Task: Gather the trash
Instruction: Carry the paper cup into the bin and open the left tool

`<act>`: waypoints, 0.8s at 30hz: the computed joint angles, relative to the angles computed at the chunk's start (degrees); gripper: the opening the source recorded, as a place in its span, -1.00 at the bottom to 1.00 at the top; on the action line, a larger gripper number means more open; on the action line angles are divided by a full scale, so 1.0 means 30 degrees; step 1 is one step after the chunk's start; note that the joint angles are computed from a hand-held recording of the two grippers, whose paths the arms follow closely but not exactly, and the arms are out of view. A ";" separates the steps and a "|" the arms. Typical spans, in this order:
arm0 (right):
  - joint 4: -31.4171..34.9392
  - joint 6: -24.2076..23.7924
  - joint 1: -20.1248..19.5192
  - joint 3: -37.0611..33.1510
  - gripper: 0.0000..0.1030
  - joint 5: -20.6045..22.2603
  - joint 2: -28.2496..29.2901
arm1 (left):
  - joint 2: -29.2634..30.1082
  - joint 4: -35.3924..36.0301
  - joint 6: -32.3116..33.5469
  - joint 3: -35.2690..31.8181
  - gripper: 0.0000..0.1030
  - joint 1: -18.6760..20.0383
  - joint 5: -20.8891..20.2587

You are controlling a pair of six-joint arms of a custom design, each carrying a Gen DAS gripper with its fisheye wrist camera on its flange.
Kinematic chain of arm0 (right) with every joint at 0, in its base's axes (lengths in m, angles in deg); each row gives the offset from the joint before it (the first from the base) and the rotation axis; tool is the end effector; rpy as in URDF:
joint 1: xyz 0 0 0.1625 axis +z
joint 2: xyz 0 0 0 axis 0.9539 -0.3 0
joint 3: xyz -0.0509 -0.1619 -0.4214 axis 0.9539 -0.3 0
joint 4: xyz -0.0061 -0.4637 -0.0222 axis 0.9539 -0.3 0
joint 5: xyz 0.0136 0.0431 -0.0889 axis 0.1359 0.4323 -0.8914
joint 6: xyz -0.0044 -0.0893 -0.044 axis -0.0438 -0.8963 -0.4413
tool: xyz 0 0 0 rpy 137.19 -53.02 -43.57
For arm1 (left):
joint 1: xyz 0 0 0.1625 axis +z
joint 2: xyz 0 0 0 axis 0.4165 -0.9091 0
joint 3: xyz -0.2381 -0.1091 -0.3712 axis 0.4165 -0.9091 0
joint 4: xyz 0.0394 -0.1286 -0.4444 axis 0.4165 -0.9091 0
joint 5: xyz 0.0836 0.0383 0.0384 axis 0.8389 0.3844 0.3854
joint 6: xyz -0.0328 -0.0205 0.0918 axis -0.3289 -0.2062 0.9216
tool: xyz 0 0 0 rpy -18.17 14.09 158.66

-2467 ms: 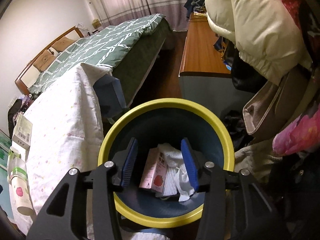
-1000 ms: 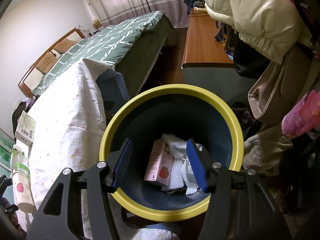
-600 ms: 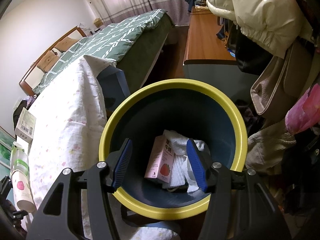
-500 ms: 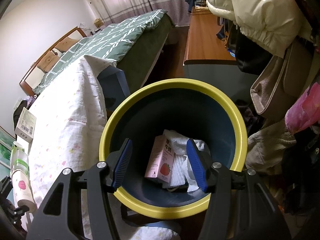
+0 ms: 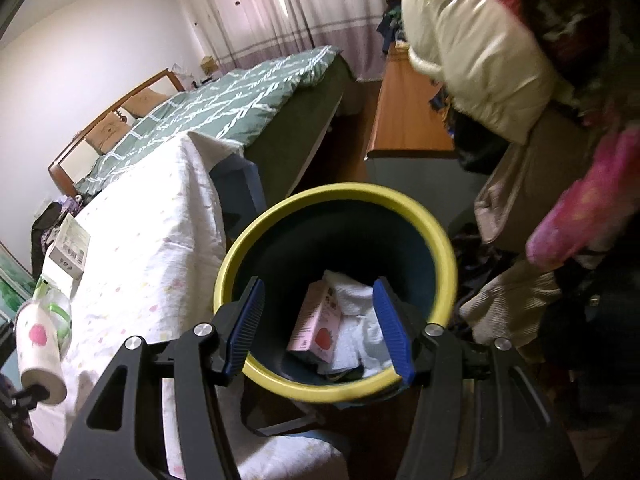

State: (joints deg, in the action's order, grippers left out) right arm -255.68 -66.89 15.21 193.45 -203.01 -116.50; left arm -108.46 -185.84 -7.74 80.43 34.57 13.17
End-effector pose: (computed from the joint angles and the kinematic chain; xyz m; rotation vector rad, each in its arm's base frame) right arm 0.0550 -0.5007 0.1145 -0.2620 -2.1701 1.1973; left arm -0.1743 -0.6063 0.0700 1.5718 2.3650 -0.2528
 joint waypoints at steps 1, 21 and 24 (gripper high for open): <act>-0.0382 -0.0178 0.0093 0.0117 0.05 -0.0287 0.0008 | 0.0237 0.0013 -0.0111 -0.0159 0.59 -0.0117 -0.0099; -0.4055 -0.0699 -0.0266 0.2895 0.05 -0.2458 -0.0598 | 0.8804 0.0799 -0.2505 -0.6824 0.59 -0.3038 -0.0399; -0.4122 -0.0683 -0.0375 0.3053 0.05 -0.2486 -0.0592 | 0.9578 0.0802 -0.2698 -0.7455 0.59 -0.3215 0.0005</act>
State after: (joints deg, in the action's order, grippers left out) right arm -268.05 -68.94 14.08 202.61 -210.46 -118.28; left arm -79.73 -183.44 -15.83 58.07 24.93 13.19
